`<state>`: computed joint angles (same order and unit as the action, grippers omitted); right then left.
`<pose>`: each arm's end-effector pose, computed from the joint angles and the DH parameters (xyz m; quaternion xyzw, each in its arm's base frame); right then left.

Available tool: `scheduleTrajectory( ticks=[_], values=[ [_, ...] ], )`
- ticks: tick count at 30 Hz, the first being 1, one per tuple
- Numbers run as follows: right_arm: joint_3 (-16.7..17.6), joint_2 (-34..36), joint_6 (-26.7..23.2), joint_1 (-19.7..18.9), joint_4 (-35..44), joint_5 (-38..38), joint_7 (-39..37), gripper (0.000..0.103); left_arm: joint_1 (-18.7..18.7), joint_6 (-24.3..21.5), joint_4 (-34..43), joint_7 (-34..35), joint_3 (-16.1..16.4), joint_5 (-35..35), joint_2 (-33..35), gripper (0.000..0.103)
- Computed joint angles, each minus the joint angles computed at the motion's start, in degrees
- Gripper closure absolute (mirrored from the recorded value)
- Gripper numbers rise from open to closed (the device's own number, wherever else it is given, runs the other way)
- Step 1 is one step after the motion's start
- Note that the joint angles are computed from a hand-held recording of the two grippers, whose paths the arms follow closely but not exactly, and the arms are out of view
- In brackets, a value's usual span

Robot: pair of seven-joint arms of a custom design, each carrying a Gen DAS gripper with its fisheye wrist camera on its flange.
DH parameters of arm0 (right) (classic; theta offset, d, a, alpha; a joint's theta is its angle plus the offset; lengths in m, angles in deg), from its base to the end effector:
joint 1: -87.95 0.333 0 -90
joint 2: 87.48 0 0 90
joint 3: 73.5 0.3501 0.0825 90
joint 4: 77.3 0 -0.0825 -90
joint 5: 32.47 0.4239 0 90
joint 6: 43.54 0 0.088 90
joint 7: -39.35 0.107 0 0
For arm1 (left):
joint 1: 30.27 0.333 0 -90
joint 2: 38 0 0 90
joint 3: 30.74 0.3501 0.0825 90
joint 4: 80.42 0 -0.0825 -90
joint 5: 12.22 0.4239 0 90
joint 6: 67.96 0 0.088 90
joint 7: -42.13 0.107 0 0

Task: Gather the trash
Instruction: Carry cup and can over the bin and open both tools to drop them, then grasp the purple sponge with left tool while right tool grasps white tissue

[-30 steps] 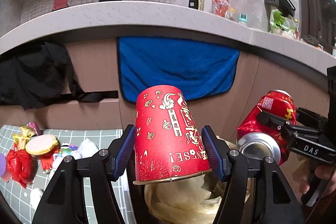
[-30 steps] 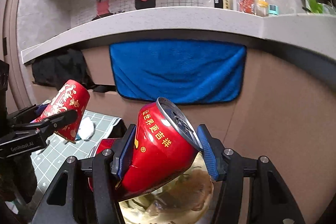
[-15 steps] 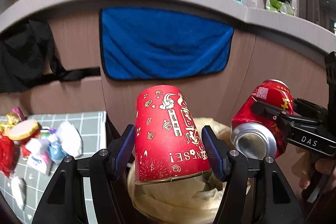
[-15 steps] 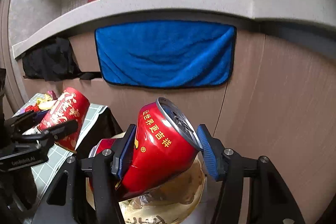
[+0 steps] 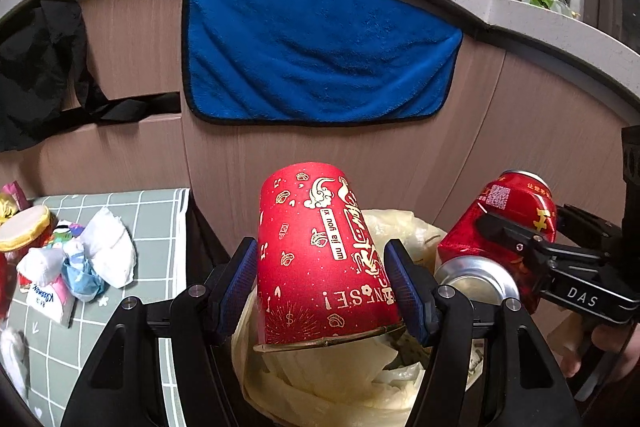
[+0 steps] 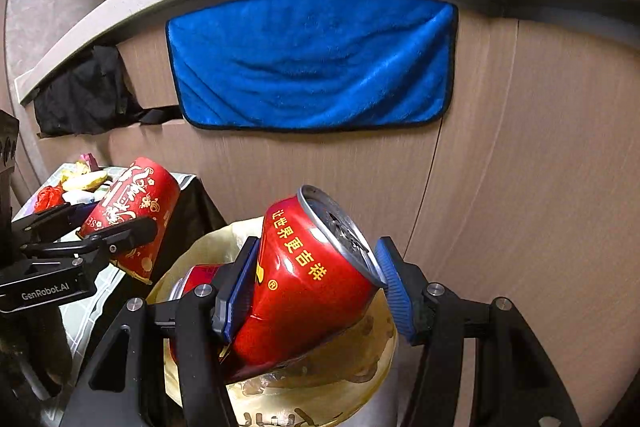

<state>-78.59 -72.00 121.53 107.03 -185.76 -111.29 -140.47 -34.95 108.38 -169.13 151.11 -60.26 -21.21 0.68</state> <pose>0.6464 0.2235 0.4183 -0.6036 0.6501 -0.3413 0.3107 0.7242 -0.3523 0.4042 -0.4443 0.7672 -0.4410 0.1399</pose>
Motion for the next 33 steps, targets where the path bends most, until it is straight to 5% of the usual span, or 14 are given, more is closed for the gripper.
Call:
scheduleTrajectory(
  ticks=[3, 5, 7, 12, 18, 23, 33],
  values=[
    [-0.10, 0.64, 0.76, -0.30, 0.42, 0.86, -0.53, 0.048, 2.84, -2.88, 1.93, 3.04, -4.27, -0.50, 2.14, 0.035],
    [-0.03, 1.26, 1.22, -0.71, 0.70, 3.78, -2.81, 0.048, 4.23, -6.90, 4.51, 5.59, -6.69, -2.15, 4.04, 0.018],
    [-0.82, 1.81, 1.87, -0.42, 1.03, 4.43, -2.77, 0.045, 5.11, -7.43, 5.41, 7.53, -8.16, -4.40, 4.88, 0.013],
    [-2.15, 2.25, 4.47, 0.20, 1.18, 4.32, -1.29, 0.036, 4.39, -7.32, 5.97, 7.96, -6.36, -9.13, 3.63, 0.013],
    [-3.49, 2.08, 6.85, 1.51, 1.85, 1.10, 3.73, 0.034, 3.92, -0.47, -0.30, 5.39, -1.66, -9.96, -2.17, 0.013],
    [-2.39, 1.75, 3.22, 2.75, 2.45, -1.04, 5.77, 0.034, 1.47, 4.34, -6.99, -0.75, 5.75, -6.14, -7.55, 0.013],
    [1.69, 4.69, 3.99, 3.88, 8.67, -8.55, 15.02, 0.034, 14.79, 10.65, -18.69, -5.01, -0.32, -0.55, -14.09, 0.013]
  ],
)
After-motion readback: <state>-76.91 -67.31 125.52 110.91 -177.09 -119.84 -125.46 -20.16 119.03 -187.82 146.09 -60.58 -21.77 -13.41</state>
